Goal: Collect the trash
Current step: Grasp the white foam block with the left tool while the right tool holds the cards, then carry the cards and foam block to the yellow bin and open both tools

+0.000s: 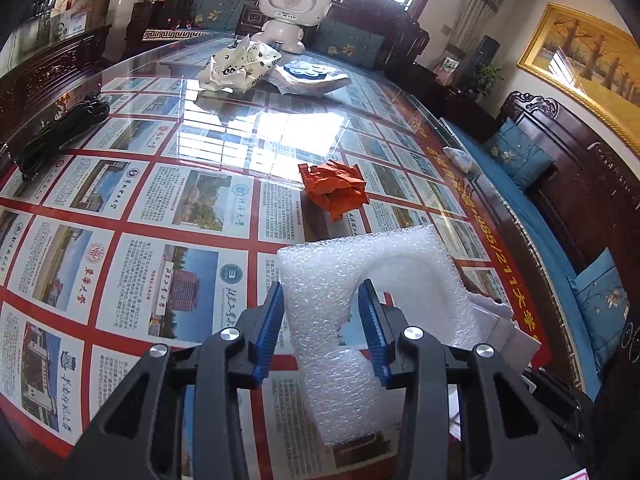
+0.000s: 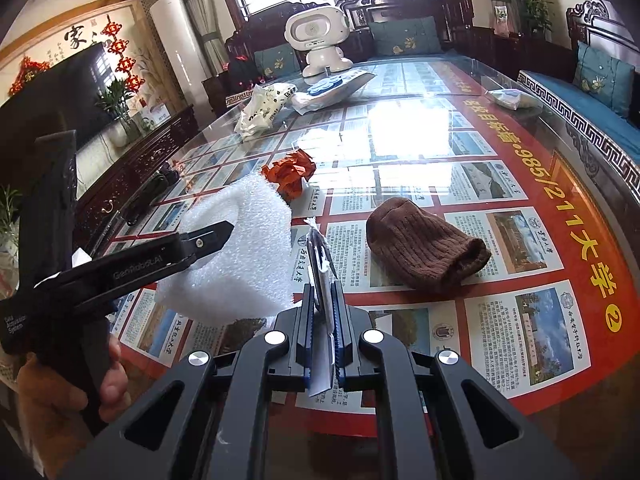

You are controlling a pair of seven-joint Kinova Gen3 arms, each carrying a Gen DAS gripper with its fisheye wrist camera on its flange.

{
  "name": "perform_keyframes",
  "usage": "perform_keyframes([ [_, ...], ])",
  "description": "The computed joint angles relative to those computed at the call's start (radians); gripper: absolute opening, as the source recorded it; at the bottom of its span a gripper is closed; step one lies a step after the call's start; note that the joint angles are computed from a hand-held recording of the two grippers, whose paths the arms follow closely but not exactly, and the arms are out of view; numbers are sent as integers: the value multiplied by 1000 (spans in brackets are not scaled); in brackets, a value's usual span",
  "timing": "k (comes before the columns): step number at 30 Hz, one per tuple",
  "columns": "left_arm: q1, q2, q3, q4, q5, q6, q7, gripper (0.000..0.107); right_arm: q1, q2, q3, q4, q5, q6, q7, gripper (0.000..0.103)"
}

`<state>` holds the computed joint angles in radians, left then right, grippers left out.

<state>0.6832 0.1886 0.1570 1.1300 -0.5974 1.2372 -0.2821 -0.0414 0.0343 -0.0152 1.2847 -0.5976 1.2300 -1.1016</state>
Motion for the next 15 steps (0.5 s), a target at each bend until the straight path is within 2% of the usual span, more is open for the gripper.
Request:
perform_keyframes([
  [3,28,-21,11,22,-28,16,37,39,7,-16,7,13,-14,8,16,9],
  [9,106,-32,55,-3,-119,103,71,39,22,-73,42,35,-47,33,48,9],
  [15,236,-13,97,-80,-225,243,77,39,33,-164,107,70,-70,77,88,9],
])
